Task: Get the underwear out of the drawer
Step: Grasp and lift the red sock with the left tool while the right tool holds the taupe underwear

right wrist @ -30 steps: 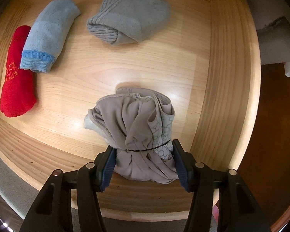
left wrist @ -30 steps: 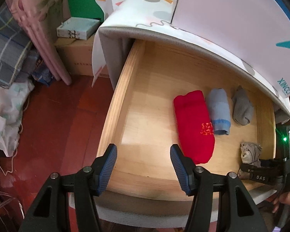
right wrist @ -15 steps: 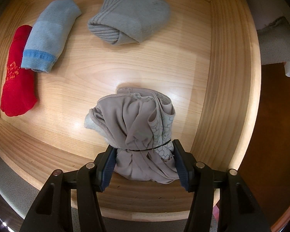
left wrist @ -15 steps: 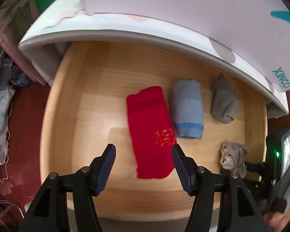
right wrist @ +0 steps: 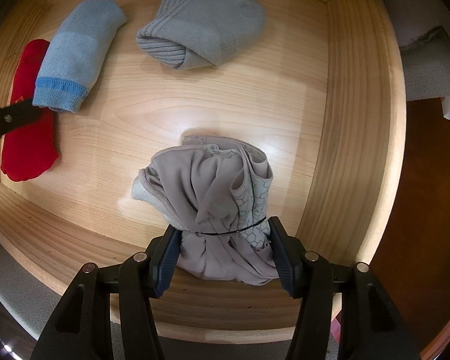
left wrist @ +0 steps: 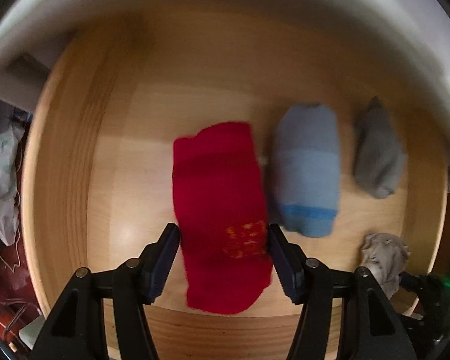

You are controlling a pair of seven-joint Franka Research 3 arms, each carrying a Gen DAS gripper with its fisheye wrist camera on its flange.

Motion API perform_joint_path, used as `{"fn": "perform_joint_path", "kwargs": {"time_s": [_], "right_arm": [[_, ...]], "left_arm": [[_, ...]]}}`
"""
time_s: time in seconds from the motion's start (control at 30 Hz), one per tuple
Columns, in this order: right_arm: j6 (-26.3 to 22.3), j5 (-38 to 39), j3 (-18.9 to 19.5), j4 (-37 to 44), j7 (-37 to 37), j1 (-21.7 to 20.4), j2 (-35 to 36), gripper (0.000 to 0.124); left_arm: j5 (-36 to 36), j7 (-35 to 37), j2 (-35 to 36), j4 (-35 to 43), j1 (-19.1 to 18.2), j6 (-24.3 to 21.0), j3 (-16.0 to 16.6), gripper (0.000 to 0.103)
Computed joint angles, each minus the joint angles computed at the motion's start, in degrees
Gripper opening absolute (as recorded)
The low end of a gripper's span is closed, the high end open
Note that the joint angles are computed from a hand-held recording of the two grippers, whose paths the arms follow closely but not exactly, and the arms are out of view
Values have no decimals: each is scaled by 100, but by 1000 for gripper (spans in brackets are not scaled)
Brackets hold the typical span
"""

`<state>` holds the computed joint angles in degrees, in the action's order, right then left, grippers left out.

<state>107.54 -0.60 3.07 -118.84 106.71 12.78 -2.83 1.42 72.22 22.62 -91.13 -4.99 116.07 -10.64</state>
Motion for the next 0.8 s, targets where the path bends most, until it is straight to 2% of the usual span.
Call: {"fn": "perform_joint_path", "kwargs": {"time_s": [0.1, 0.2, 0.4, 0.5, 0.63, 0.8], "right_arm": [[-1, -2, -1, -2, -3, 0, -1, 54], [3, -2, -1, 0, -2, 0, 3, 54], [15, -4, -1, 5, 3, 6, 22, 54], [19, -2, -1, 12, 2, 9, 32, 55], [21, -4, -1, 29, 17, 15, 55, 55], [24, -6, -3, 32, 21, 19, 62, 55]], "left_arm": [[-79, 0, 178, 223, 65, -397, 25, 62], [173, 124, 359, 506, 33, -816, 76, 62], [190, 347, 536, 738, 128, -1213, 94, 61], [259, 512, 539, 724, 147, -1172, 92, 61], [280, 647, 443, 590, 168, -1017, 88, 50], [332, 770, 275, 378, 184, -740, 107, 43]]}}
